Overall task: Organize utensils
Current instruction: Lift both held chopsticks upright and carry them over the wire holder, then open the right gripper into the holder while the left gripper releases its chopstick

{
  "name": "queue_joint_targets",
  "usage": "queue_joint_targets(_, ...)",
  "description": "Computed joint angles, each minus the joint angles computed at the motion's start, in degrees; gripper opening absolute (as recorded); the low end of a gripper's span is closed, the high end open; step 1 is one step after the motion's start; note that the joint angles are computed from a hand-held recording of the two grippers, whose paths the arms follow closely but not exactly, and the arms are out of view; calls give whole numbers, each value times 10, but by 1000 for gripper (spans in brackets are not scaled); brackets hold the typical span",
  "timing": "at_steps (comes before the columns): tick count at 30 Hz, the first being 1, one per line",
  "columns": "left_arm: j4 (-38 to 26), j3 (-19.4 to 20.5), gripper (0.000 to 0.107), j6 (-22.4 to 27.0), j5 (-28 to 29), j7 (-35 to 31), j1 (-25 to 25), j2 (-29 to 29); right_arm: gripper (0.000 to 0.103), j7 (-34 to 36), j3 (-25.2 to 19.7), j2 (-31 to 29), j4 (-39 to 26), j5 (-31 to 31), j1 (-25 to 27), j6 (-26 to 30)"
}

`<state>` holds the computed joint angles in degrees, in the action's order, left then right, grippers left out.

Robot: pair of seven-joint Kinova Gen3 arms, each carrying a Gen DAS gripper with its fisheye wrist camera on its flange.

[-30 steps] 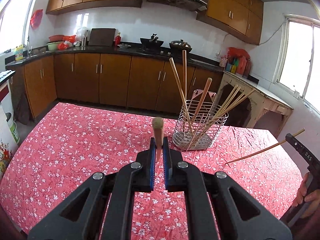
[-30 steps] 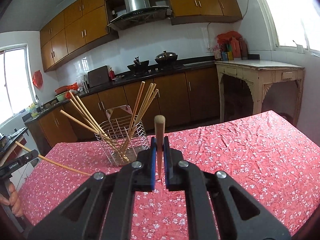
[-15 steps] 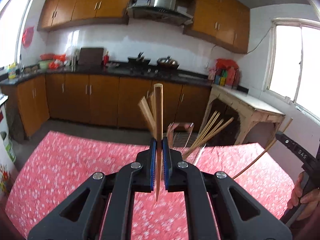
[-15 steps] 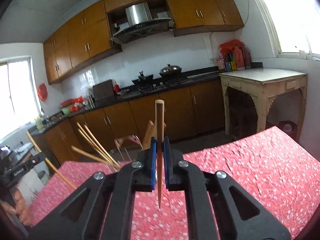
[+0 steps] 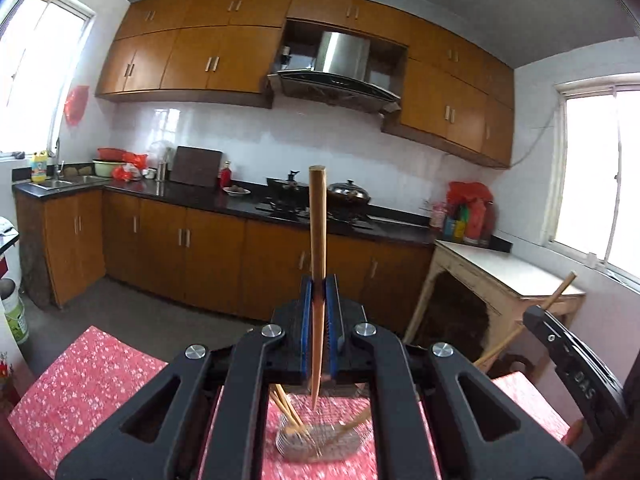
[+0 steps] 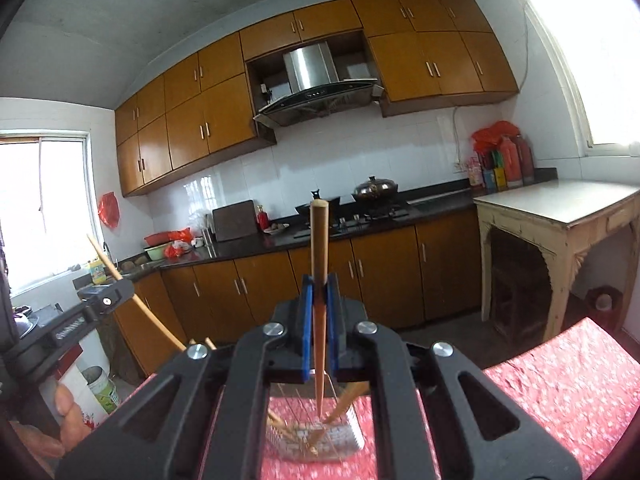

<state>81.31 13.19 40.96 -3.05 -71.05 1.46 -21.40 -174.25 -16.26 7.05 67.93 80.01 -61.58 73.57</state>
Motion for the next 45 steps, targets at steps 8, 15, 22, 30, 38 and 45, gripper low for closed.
queue_joint_targets(8, -9, 10, 7, 9, -26, 30, -3, 67, 8, 19, 46, 46, -20, -59, 37, -84)
queue_joint_targets(15, -10, -48, 7, 41, 24, -4, 43, 91, 8, 31, 74, 56, -12, -166, 73, -155)
queue_joint_targets(22, -21, -43, 7, 67, 19, -9, 49, 108, 10, 47, 82, 60, -10, -240, 104, -179)
queue_joint_targets(30, -34, -45, 44, 89, 2, -2, 48, 91, 43, -1, 91, 41, 5, -182, 68, -115)
queue_joint_targets(38, -12, -53, 49, 100, -3, -25, 31, 28, 58, -32, 31, 5, 41, -106, 33, -15)
queue_joint_targets(45, 70, -79, 64, 97, 20, -79, 28, -52, 75, -71, -33, -2, 92, -75, -26, 85)
